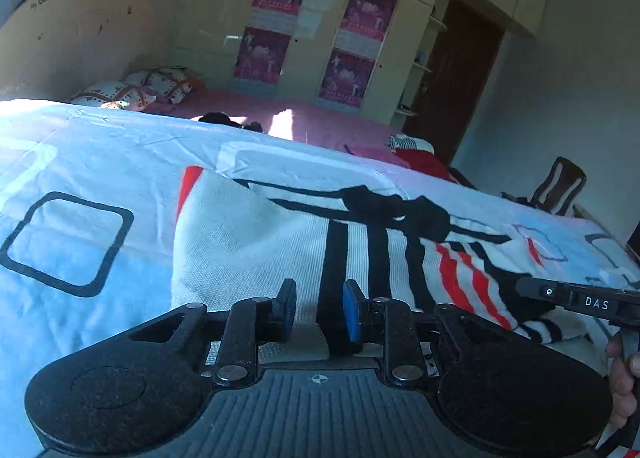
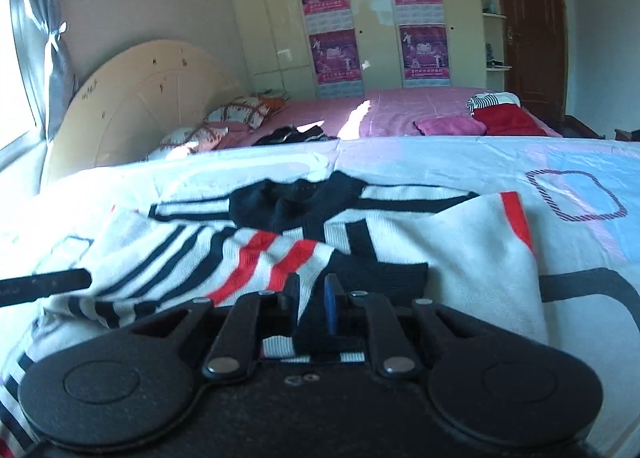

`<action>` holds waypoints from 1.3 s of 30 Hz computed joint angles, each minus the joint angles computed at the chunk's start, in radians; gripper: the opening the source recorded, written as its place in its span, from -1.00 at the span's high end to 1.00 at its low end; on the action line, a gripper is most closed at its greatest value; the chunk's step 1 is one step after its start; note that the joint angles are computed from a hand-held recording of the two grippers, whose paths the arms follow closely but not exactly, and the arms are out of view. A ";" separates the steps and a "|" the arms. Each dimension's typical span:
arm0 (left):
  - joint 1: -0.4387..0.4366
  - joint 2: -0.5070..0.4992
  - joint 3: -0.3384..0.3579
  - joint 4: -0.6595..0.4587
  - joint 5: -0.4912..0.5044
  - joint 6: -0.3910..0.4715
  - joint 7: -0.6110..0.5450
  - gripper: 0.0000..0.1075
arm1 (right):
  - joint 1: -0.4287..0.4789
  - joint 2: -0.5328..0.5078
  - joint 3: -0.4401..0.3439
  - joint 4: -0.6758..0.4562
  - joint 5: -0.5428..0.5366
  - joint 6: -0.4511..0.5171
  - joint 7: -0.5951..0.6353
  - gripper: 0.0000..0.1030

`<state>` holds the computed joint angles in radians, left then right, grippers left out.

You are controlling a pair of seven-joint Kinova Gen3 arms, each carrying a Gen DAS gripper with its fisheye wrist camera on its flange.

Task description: Fold small clothes

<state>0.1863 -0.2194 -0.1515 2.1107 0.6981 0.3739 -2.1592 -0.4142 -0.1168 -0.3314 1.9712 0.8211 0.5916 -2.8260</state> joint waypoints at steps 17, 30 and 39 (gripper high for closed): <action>-0.006 0.279 -0.119 -0.253 0.144 0.029 -0.111 0.53 | 0.015 0.078 0.056 -0.060 -0.001 0.007 0.015 0.65; -0.155 0.297 0.064 -0.229 -0.047 -0.063 0.005 0.53 | -0.030 0.100 0.103 -0.078 0.042 0.042 -0.055 0.62; -0.270 0.298 0.180 -0.224 -0.031 -0.071 -0.017 0.53 | -0.083 0.162 0.126 -0.155 0.033 0.156 -0.057 0.63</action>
<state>-0.0835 0.0785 0.0286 1.8866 0.6668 0.3028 -2.1758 -0.4974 0.0454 -0.2049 1.8158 0.8543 0.7477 -2.8828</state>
